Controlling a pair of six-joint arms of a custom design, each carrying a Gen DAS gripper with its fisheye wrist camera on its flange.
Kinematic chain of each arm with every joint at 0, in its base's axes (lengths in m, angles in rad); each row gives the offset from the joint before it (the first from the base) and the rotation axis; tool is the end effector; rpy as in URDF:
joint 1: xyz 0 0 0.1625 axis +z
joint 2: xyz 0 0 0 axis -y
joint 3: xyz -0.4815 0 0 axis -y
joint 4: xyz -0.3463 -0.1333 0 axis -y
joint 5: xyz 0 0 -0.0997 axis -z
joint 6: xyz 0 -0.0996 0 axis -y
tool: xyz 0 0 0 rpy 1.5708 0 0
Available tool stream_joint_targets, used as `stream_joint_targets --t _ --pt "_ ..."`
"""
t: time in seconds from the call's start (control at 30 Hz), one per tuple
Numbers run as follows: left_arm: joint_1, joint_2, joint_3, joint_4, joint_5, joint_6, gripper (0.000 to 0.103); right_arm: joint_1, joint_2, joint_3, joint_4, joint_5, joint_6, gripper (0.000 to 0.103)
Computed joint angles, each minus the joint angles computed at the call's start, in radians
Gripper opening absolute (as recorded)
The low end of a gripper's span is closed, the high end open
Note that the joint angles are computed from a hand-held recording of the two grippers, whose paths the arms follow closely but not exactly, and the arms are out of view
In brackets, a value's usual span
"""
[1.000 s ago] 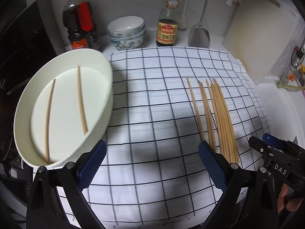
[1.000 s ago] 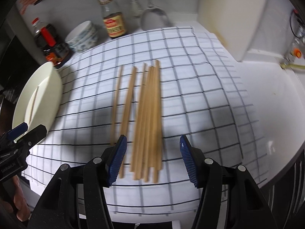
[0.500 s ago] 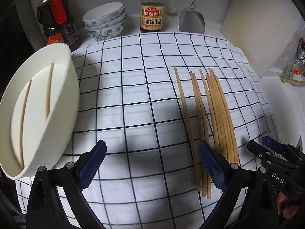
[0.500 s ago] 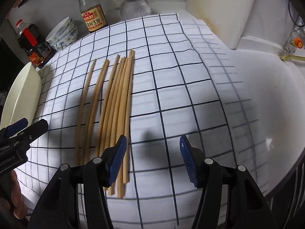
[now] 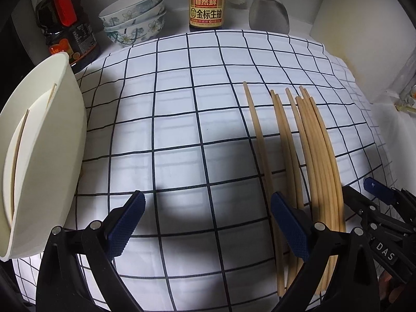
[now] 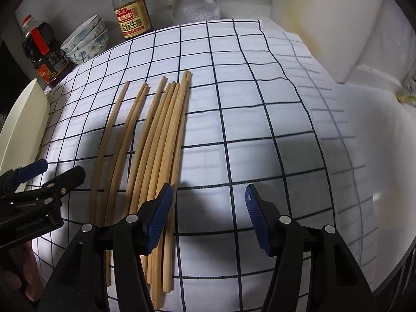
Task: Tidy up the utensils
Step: 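Grasp another wooden chopstick from the row with the right gripper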
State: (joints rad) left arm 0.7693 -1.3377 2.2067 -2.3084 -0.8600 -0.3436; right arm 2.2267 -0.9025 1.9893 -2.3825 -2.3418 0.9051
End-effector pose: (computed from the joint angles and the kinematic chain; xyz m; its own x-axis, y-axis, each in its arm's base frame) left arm -0.1665 -0.4372 0.2786 -0.6785 0.3363 -0.6531 0.5137 0.8528 -0.0945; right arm 0.3776 -0.3859 0.1381 -0.7414 0.2371 0.6278 -0.0063 0.9330 -0.3597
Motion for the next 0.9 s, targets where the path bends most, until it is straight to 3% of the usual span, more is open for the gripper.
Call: stream_joint_targets --t 0.47,0.9 --pt "0.012 0.017 0.001 -0.024 -0.002 0.027 0.095 0.012 0.024 -0.022 0.049 -0.003 -0.029 0.056" --pt "0.007 0.052 0.010 -0.072 -0.001 0.033 0.095 -0.001 0.021 0.017 -0.038 -0.063 -0.060 0.055"
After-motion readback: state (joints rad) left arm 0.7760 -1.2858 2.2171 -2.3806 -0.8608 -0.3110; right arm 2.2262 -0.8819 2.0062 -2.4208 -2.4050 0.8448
